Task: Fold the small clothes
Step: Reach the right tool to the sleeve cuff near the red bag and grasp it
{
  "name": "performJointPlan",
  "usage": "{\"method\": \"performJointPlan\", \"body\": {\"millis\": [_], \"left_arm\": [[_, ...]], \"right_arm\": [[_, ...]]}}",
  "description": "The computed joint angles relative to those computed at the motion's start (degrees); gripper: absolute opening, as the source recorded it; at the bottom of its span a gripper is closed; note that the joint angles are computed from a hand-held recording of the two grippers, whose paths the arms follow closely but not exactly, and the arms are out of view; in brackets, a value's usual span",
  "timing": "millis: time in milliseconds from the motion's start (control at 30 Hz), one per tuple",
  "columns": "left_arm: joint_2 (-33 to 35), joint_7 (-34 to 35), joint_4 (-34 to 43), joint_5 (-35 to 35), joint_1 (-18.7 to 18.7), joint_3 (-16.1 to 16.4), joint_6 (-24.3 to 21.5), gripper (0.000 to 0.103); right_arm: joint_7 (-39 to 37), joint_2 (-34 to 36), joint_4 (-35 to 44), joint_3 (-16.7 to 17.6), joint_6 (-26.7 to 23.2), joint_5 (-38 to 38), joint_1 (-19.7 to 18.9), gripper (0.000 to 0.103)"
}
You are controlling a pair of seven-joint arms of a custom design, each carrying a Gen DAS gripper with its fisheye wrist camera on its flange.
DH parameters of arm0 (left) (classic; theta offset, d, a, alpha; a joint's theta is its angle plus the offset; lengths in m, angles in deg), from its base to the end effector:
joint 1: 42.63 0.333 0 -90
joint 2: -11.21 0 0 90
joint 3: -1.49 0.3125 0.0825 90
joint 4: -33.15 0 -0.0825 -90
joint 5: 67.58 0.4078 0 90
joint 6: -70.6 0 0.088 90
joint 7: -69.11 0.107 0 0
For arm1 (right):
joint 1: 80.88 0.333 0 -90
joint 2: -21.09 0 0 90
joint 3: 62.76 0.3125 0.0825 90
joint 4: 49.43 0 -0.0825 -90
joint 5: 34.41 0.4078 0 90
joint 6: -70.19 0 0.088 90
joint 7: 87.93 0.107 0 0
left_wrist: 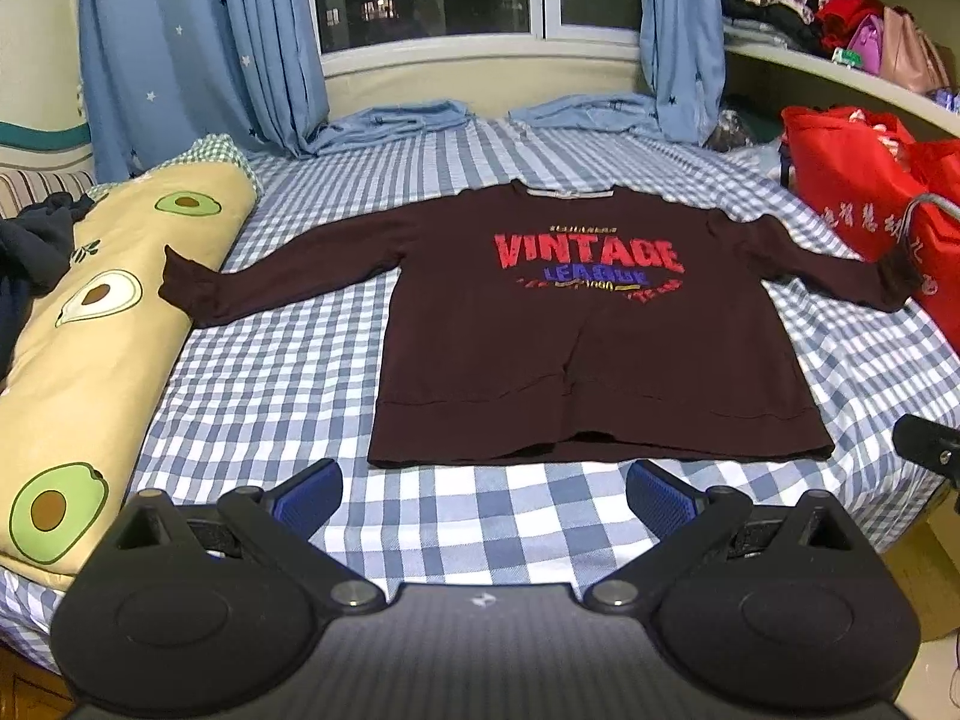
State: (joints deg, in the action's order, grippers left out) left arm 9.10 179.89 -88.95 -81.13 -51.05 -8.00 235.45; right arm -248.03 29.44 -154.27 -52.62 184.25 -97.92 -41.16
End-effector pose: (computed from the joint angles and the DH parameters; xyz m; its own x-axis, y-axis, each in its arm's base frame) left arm 0.5771 -0.1735 0.5006 -0.4346 -0.8987 -0.0582 -0.6162 0.3439 -0.7086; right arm 0.4566 0.4483 0.4713 -0.4868 -0.8671 -0.1062 -0.4437 0.3501 -0.8249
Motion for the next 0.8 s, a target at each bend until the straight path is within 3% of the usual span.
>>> {"method": "performJointPlan", "body": {"millis": [100, 267, 433, 533, 800], "left_arm": [[2.0, -5.6, 3.2, 6.8, 0.6, -0.2, -4.0, 0.102], [6.0, -3.0, 9.6, 7.6, 0.8, -0.9, -10.3, 0.102], [12.7, -0.6, 20.4, 4.5, 0.8, -2.0, -22.5, 0.102], [15.5, -4.0, 24.5, 8.6, -0.8, -1.8, -25.0, 0.102], [23.0, -11.5, 35.1, 18.6, -6.1, -1.8, -26.6, 0.102]], "right_arm": [[1.0, -0.7, -0.7, -0.4, 2.1, 2.4, -1.0, 0.103], [4.4, -4.1, -4.9, -1.2, 11.1, 7.8, -4.7, 0.103], [2.1, -4.5, -2.9, -0.6, 5.5, 11.3, -6.3, 0.103], [-2.7, -3.9, -0.6, -0.7, 0.6, 14.5, -7.0, 0.103], [-8.6, -7.2, -3.8, -2.2, -0.2, 19.1, -11.5, 0.103]]}}
